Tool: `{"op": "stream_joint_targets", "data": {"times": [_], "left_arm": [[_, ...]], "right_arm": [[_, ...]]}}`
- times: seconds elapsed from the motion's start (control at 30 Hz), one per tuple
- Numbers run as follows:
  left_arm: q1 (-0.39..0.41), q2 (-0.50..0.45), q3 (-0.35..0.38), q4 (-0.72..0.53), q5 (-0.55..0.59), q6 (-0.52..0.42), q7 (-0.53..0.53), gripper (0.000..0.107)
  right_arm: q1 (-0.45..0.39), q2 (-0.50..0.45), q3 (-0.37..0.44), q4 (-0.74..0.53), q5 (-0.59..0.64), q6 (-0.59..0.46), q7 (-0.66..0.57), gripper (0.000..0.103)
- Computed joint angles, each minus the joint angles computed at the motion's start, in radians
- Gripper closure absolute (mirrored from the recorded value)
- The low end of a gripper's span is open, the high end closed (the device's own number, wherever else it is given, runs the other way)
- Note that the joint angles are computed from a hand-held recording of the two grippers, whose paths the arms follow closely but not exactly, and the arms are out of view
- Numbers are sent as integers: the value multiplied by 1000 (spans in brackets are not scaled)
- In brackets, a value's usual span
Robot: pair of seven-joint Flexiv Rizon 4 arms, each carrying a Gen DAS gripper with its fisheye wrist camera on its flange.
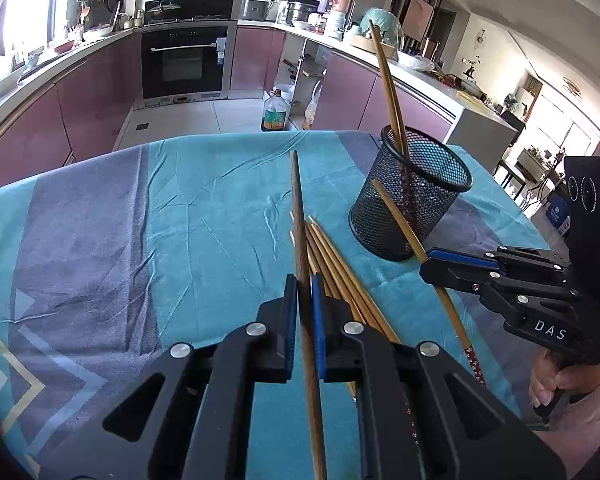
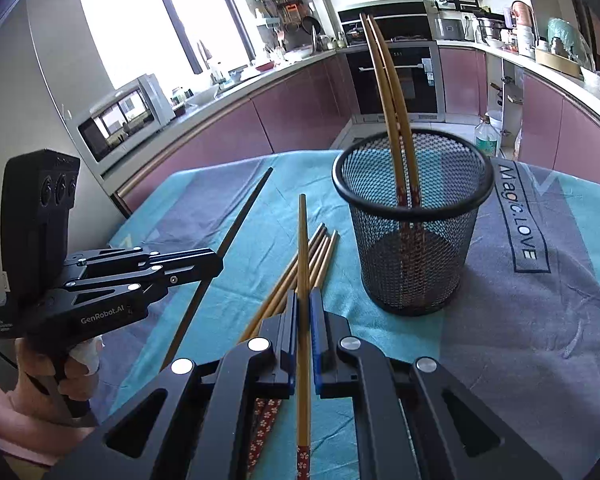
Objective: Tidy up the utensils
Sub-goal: 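Close the right gripper on another wooden chopstick, then lift the chopstick upright and lower it over the mesh cup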
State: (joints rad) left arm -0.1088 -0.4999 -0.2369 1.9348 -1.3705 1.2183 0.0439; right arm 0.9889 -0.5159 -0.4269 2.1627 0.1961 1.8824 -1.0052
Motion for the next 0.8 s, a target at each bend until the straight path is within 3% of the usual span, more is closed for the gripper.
{"op": "stream_joint_targets", "data": {"times": [0.33,0.8], "left_arm": [[3,106,36,39,-123,-153,94,99],[-6,173,97,33,-196,-303,99,99]], "right_arm": [[71,48,-51,31,116,90,-85,98],[138,108,-107,33,288,141,-253,98]]}}
